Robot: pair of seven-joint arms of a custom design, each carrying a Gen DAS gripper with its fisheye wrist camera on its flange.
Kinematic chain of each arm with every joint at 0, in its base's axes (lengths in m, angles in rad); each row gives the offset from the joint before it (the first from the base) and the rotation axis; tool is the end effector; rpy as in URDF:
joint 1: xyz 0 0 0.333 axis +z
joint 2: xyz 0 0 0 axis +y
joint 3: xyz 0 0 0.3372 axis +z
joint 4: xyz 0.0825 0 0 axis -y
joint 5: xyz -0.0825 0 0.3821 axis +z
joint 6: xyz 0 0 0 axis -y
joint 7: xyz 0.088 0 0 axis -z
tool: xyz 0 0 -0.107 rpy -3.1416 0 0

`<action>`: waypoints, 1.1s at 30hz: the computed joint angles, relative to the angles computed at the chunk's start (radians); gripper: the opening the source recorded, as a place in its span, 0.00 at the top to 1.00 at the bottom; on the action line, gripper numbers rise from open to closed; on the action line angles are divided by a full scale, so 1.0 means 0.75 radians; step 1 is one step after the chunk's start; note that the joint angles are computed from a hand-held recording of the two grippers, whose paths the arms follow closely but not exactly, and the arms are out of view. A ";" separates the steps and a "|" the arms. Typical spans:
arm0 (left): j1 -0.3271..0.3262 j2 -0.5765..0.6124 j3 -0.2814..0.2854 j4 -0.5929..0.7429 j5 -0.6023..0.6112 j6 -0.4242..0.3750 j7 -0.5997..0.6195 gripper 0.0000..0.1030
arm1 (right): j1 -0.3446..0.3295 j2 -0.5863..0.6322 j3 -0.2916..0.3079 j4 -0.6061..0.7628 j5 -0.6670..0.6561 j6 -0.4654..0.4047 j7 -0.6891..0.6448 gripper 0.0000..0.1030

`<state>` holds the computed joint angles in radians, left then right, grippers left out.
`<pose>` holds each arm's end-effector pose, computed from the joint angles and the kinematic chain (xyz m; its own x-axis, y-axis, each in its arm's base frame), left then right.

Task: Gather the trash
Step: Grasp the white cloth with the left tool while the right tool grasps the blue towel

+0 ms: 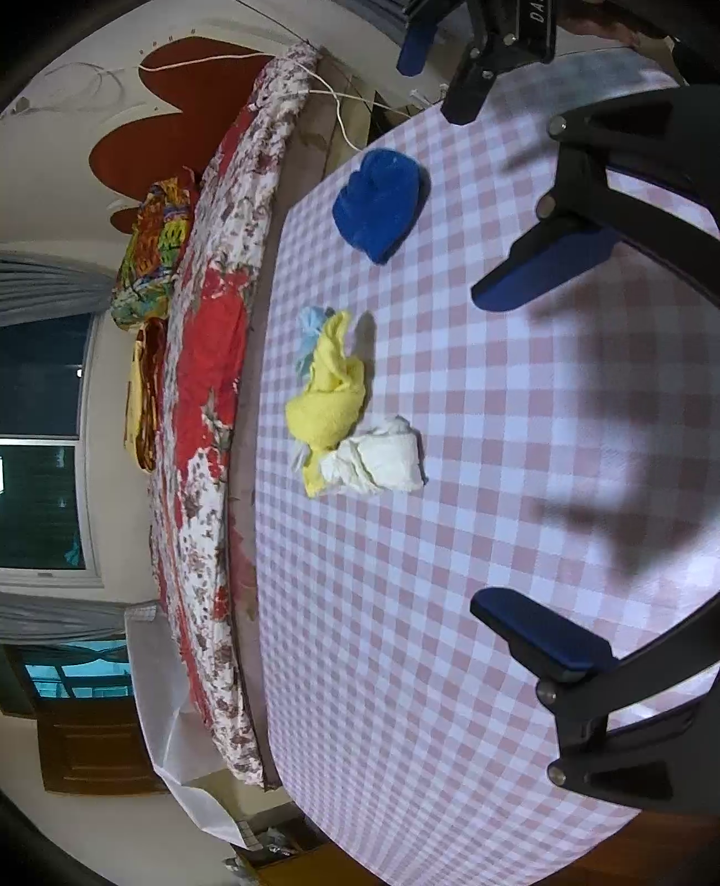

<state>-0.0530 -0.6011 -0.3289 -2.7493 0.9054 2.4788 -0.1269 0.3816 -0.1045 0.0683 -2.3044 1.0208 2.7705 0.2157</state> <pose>0.3363 -0.1368 0.4331 0.6111 -0.7909 0.0333 -0.5062 -0.4227 -0.7517 0.4877 0.1954 0.4598 0.7992 -0.6001 0.0350 -0.4031 -0.5782 -0.7094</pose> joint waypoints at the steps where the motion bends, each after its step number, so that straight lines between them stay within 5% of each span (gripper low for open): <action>1: 0.008 0.005 0.013 -0.005 0.010 0.019 0.000 0.03 | 0.001 0.016 0.006 0.010 -0.015 0.009 0.017 0.00; 13: 0.155 0.179 0.086 0.058 0.142 0.195 0.015 0.06 | -0.027 0.266 0.061 0.196 -0.374 0.111 0.399 0.00; 22: 0.218 0.340 0.175 0.120 0.206 0.348 0.046 0.17 | -0.059 0.403 0.098 0.308 -0.584 0.126 0.577 0.01; 27: 0.266 0.342 0.196 0.107 0.239 0.443 0.010 0.18 | -0.082 0.427 0.131 0.326 -0.579 0.133 0.581 0.08; 33: 0.311 0.391 0.219 0.120 0.204 0.552 0.060 0.34 | -0.103 0.450 0.150 0.362 -0.549 0.092 0.569 0.29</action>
